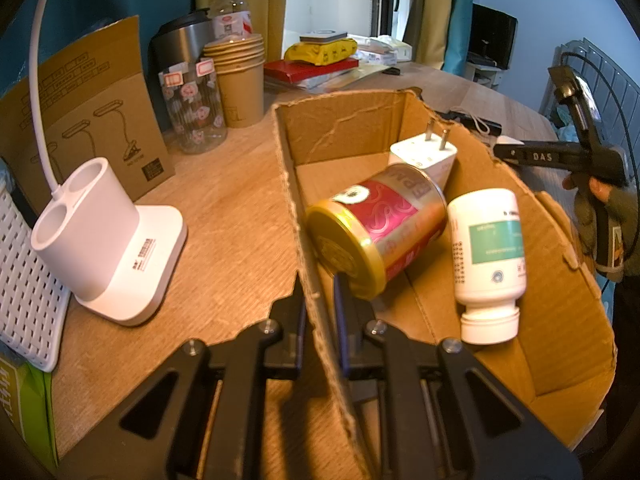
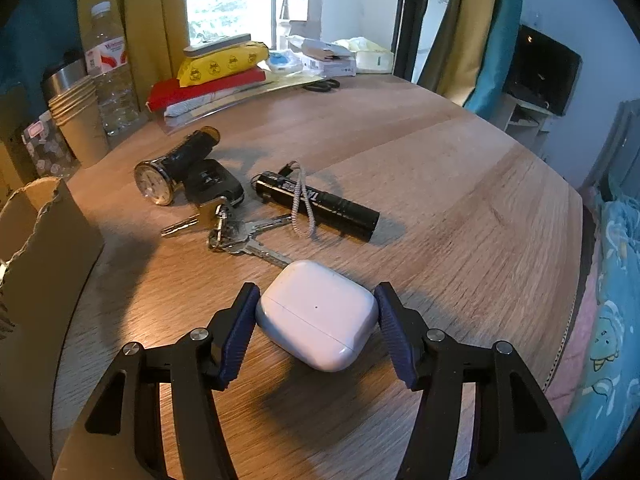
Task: Organize rigid objects
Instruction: 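Close the right gripper around the white earbud case, then carry the earbud case with the right gripper into the box and release it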
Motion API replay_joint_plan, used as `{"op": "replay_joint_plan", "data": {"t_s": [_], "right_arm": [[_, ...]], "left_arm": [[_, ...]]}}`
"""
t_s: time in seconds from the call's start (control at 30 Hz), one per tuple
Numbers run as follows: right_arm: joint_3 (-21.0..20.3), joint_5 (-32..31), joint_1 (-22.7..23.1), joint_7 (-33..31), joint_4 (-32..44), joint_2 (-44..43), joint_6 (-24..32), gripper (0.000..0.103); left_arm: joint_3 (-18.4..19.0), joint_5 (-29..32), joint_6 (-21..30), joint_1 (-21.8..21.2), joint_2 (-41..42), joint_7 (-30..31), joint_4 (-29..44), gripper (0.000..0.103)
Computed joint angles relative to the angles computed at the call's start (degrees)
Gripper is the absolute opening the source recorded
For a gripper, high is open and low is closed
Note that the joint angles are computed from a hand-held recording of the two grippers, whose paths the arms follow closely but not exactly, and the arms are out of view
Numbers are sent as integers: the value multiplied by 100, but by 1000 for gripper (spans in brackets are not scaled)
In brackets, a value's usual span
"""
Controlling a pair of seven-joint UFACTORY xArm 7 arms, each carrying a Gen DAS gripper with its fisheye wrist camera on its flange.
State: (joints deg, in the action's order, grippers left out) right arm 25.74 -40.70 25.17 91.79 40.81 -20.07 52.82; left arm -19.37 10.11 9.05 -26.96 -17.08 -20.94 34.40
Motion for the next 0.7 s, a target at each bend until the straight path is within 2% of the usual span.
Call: {"op": "replay_joint_plan", "data": {"t_s": [0.7], "right_arm": [[215, -419, 325, 31, 658, 328, 170, 62]], "left_arm": [[11, 8, 2, -9, 1, -3, 0, 14]]}}
